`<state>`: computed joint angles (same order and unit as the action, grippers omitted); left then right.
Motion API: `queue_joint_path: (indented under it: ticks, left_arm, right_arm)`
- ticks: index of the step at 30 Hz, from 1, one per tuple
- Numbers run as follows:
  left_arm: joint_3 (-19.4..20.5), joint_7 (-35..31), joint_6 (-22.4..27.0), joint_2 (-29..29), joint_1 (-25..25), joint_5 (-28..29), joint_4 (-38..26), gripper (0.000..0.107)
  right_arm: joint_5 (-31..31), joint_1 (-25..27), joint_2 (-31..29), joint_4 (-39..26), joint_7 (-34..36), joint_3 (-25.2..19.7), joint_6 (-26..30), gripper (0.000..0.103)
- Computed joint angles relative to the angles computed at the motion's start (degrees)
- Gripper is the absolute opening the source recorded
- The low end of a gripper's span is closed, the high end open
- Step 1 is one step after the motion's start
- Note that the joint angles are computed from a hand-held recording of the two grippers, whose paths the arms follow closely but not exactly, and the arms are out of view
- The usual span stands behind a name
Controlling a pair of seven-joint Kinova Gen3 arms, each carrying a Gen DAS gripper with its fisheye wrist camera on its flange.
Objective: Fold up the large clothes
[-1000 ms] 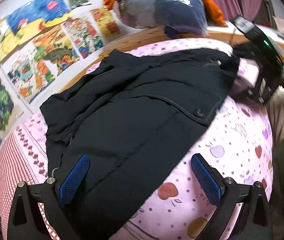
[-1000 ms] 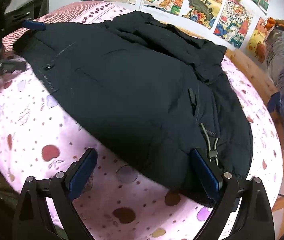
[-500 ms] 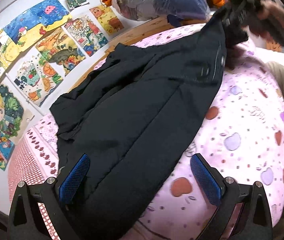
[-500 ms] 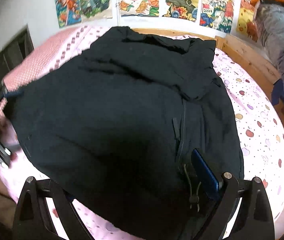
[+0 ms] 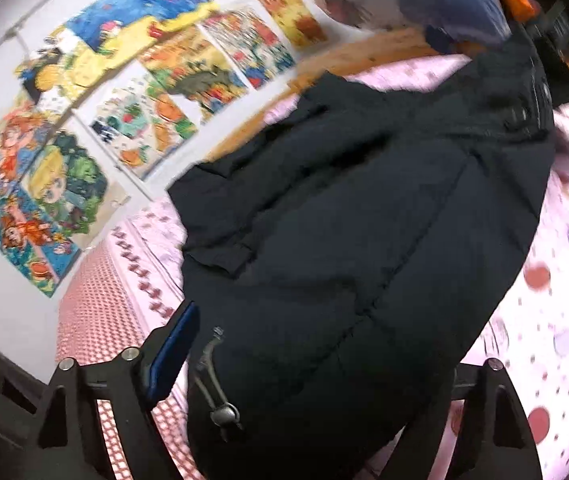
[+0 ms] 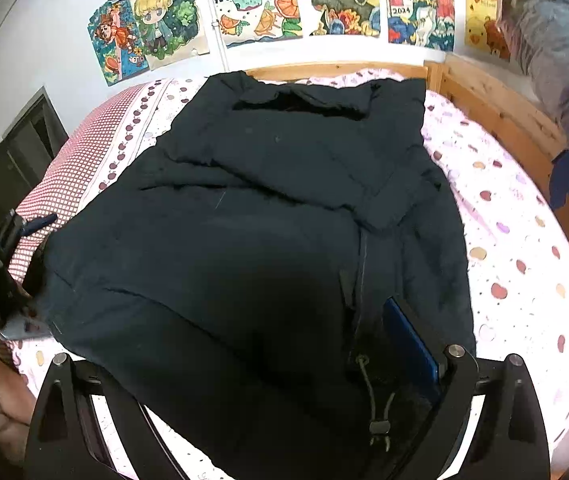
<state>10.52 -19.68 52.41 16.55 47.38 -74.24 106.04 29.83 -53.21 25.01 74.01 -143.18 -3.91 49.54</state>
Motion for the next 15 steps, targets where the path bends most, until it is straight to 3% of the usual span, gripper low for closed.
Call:
queue_joint_path:
  ticks: [3, 8, 15]
  left_arm:
    - [-0.27, 2.78, 0.39, -1.05, 0.37, -3.30, 0.40, 0.064]
    - [0.54, 1.69, -4.02, -2.78, -2.85, -1.89, -1.34, 0.026]
    - [-0.39, 0.30, -8.40, -3.26, -5.13, 4.36, -5.32, 0.017]
  right_arm:
    - [1.75, -0.78, -0.59, 0.70, -0.58, 0.60, 0.03, 0.093]
    - [5.02, -2.00, -1.68, 2.93, -2.54, 0.73, -0.40, 0.093]
    - [13.82, -7.72, -0.50, 6.79, -3.54, -0.35, 2.68, 0.093]
